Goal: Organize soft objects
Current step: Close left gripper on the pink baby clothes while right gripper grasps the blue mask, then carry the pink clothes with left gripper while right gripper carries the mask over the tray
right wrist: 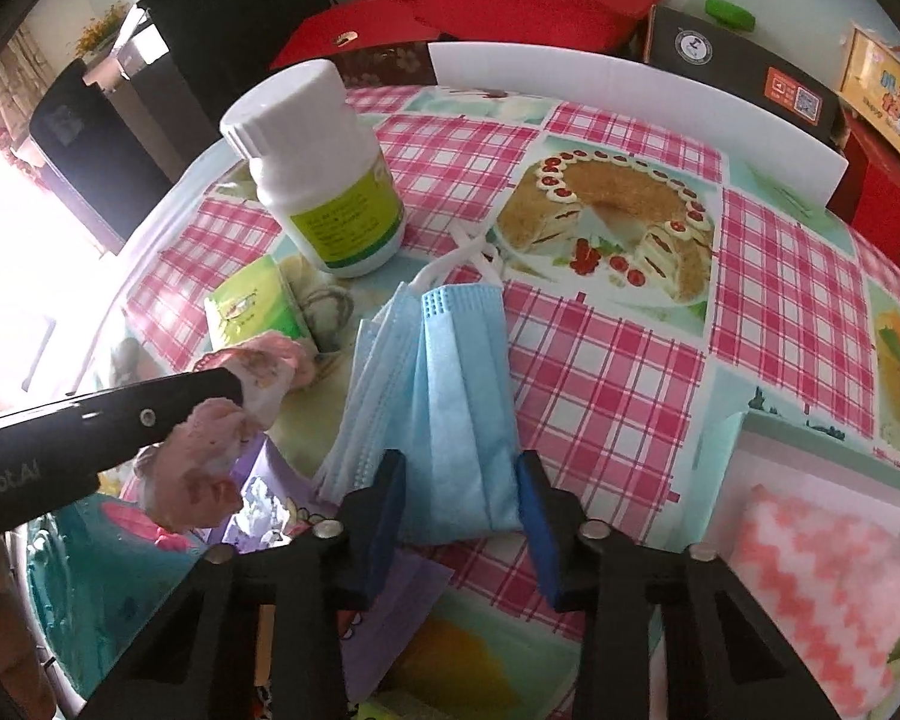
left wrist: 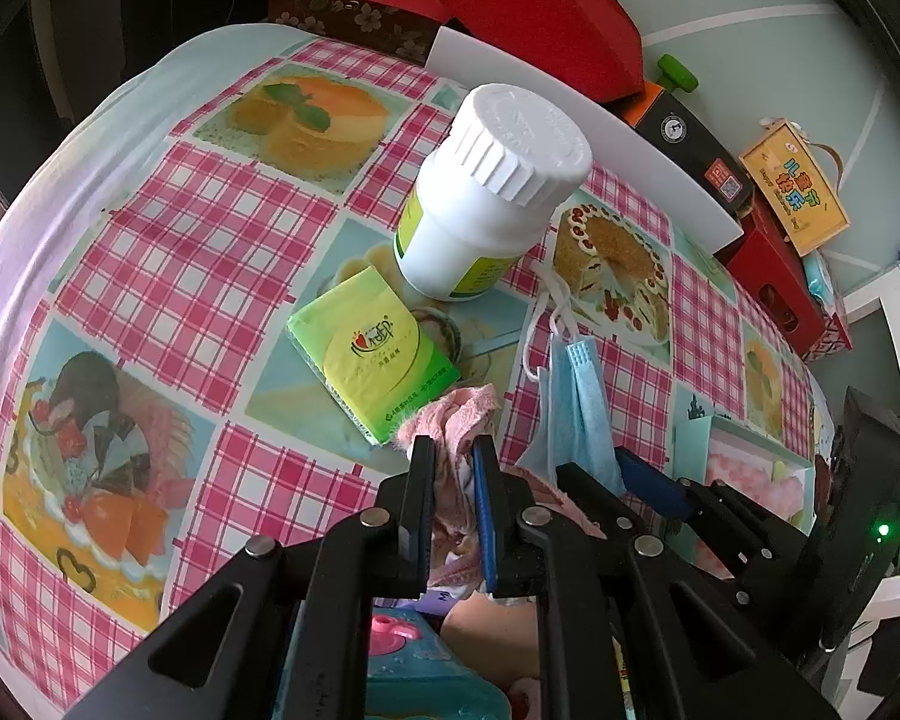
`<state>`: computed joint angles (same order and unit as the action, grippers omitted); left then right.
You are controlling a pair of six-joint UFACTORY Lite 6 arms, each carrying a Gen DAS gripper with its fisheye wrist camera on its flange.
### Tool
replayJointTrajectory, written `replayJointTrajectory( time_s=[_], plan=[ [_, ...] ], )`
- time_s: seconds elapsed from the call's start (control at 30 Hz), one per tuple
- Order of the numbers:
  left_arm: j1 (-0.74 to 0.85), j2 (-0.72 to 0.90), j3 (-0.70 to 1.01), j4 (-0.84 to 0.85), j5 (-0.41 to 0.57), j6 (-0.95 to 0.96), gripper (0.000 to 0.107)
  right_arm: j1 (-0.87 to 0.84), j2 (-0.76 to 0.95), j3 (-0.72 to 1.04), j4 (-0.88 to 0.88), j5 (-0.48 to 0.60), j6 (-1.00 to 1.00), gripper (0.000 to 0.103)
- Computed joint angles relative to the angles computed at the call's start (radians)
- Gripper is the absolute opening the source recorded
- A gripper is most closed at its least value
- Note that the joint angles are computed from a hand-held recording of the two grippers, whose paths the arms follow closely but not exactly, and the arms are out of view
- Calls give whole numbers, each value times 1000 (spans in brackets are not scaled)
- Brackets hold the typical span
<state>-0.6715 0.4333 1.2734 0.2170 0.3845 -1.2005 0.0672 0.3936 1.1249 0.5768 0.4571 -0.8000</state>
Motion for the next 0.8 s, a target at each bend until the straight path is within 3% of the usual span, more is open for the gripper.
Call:
replayJointTrajectory(
  time_s=[0.1, 0.27, 0.8],
  plan=[
    [0, 0, 0, 2, 1, -1, 12, -8, -8, -12, 36, 1, -37, 27],
    [-2, 0, 6, 11, 6, -9, 12, -26, -39, -34, 79, 8, -75, 24],
    [-41, -68, 20, 171, 50, -144, 12, -131, -261, -106, 215, 88, -191, 22]
  ],
)
